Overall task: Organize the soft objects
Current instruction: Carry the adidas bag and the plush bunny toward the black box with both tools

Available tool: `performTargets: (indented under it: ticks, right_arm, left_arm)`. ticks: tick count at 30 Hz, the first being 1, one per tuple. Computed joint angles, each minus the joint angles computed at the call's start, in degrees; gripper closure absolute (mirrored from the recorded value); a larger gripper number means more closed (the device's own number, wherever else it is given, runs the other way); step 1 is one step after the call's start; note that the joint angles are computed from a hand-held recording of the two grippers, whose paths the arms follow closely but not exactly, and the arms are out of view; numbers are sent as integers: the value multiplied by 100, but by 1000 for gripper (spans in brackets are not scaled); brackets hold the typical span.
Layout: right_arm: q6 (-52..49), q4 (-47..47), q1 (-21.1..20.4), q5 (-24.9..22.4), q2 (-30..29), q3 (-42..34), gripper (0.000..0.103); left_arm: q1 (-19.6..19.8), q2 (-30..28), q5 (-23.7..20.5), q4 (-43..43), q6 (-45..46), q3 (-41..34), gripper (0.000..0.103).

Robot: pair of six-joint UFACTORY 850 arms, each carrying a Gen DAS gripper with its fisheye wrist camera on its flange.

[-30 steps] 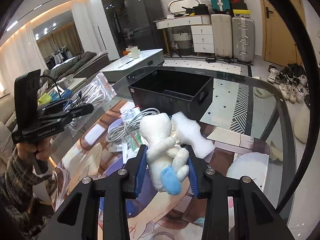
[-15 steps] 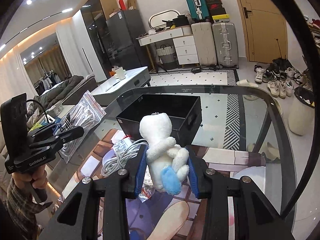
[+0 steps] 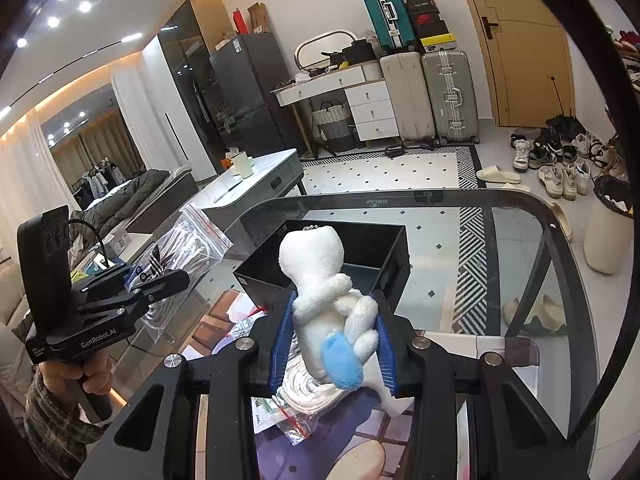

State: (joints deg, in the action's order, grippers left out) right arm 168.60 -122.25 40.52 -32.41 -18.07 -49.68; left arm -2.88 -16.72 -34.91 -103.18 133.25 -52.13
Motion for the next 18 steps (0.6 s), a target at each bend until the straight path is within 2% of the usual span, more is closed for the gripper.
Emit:
performTargets:
  ticks: [18]
  right_arm:
    - [22, -224, -267, 209, -155, -309, 66]
  left_arm:
    - [-201, -324, 82, 188, -293, -536, 64]
